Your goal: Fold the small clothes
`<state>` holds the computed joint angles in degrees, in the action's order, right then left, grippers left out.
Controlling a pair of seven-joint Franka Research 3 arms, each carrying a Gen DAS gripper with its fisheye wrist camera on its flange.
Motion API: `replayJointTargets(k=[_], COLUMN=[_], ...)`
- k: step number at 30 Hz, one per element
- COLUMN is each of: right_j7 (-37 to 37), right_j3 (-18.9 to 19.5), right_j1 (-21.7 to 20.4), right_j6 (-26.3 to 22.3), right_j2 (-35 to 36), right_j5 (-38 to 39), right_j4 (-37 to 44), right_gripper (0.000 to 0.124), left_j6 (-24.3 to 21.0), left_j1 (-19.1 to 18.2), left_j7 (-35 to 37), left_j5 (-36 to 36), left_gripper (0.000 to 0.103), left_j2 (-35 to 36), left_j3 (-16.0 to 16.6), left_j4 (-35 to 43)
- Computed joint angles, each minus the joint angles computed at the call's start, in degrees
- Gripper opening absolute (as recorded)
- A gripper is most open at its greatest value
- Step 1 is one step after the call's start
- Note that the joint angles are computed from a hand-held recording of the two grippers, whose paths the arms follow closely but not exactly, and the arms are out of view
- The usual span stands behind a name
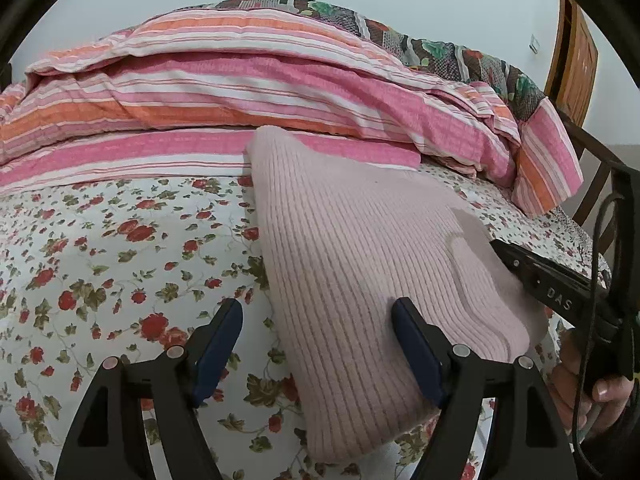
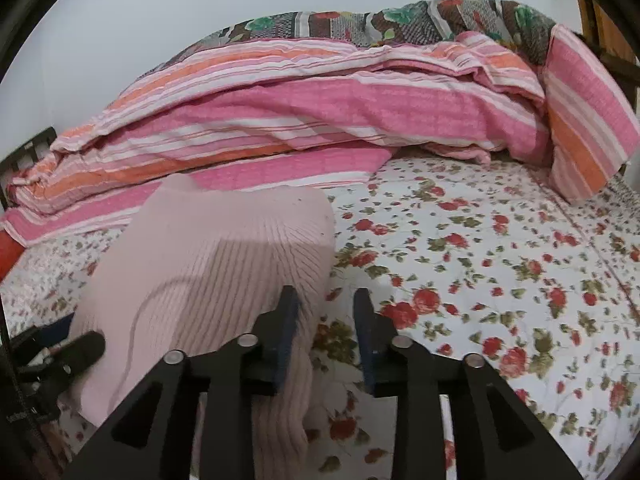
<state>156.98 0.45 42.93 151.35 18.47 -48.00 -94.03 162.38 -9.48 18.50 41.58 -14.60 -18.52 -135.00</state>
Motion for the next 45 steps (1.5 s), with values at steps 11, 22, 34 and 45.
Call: replayJointTargets(k=[11,22,34,45], right_j7=[-0.6,-0.1,-1.8,-5.8], right_j3=[2.8,9.5,16.9,23.5], right_j1=[-1.7,-6.5,-10.1,-13.1], right_j6=[-2.2,-6.0,-11.5,-14.5], right_j2=[-6.8,-17.4,-27.7,-36.9], right_j5=[-0.8,1.6,6.4,8.5], right_j4=[-7.3,-16.3,-19.6,-21.4], right_gripper=[0.043,0.047,0.052,0.091], left_j6=[-2.3,-8.1,-28.5,-44.4], left_j1=[-0.5,-5.0,-8.9,-9.8], left_j7=[-2.3,2.1,5.1,0.5], left_j5=[2.0,-7.4,-12.9,-7.3], left_gripper=[0.077,0.075,0.075,0.09], left_j2=[-0.6,-3.8,-16.8,-21.3], left_j3=[-0.7,-0.1,-5.5,-11.8], left_j4=[0.5,-1.2,3.3,11.5])
